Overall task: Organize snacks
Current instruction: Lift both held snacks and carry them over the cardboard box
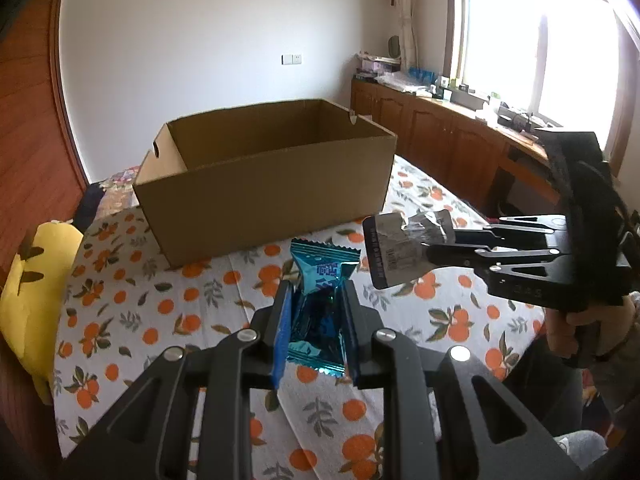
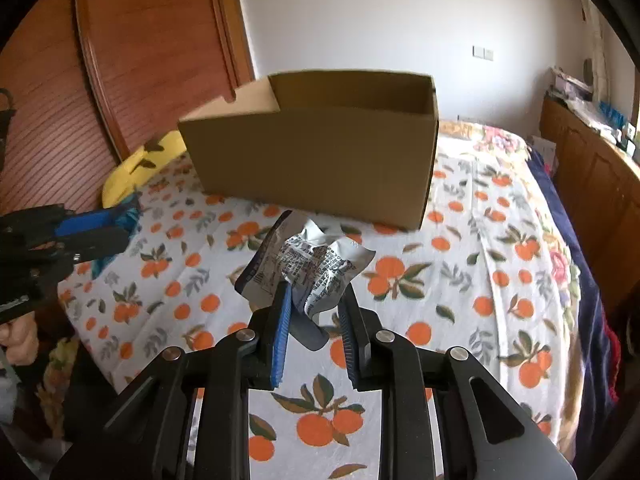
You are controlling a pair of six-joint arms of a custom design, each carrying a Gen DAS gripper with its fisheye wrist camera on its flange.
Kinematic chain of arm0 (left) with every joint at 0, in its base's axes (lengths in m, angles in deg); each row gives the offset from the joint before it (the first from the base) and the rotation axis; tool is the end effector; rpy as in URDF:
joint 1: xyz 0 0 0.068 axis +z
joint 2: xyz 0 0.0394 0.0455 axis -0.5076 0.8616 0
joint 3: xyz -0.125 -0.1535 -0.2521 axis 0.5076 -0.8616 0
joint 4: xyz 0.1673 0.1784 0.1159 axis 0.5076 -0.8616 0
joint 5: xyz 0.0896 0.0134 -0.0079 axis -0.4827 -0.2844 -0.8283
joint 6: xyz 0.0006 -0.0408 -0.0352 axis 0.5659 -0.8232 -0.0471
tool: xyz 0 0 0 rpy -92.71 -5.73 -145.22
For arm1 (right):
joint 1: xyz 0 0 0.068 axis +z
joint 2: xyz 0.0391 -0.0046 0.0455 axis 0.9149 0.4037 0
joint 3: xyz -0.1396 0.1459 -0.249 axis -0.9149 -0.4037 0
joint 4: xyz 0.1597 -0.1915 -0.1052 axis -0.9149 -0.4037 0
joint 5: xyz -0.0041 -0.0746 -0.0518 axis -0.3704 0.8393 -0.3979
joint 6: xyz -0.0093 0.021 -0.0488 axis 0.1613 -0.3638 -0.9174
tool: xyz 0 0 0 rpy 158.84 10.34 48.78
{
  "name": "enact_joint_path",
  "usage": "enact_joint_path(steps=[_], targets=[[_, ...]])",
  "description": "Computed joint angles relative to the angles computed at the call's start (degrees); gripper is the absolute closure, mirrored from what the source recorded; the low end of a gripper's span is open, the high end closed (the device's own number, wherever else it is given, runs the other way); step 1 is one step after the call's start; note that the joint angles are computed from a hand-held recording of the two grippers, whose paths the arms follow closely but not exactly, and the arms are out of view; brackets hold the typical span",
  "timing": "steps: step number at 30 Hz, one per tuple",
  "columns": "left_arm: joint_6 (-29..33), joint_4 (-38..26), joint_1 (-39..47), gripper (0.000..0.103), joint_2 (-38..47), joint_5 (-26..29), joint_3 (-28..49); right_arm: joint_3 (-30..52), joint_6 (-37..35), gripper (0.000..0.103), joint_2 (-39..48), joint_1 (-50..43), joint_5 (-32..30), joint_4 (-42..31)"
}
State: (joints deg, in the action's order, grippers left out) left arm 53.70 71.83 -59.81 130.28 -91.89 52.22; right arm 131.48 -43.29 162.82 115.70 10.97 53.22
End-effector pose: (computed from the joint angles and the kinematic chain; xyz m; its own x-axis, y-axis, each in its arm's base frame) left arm 0.1704 -0.0909 0.1418 -0.6157 0.1859 -0.7657 0.3253 0.9451 -0.0320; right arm 0.2359 0.2658 0.1163 -0.6528 -0.2522 -0.7143 -0.4654 0.8775 0.1156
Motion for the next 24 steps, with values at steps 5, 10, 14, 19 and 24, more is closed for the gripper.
enact_joint_path(steps=[5, 10, 14, 19, 24], targets=[[2.25, -2.6, 2.31, 0.082, -1.48, 0.97, 3.03, 0.72, -1.46, 0.081, -3.69, -0.35, 0.35, -2.11], [4.21, -4.68, 5.64, 0.082, -1.25, 3.06, 7.1, 3.12, -4.07, 0.081, -6.1, -1.47, 0.01, -5.03], [5.54, -5.56, 7.61, 0.082, -0.75, 3.82, 9.94, 5.16, -5.74, 0.081, -7.03, -2.52, -0.82, -6.57], [6.96, -5.12, 10.34, 0.082, 1.62, 5.85, 12.9, 8.42, -7.71, 0.081, -6.76, -3.95, -1.71, -8.1], [7.83, -3.92, 12.05, 0.082, 5.14, 7.07, 16.01, 11.99, -9.62, 0.081, -5.41, -5.67, -2.72, -9.45]])
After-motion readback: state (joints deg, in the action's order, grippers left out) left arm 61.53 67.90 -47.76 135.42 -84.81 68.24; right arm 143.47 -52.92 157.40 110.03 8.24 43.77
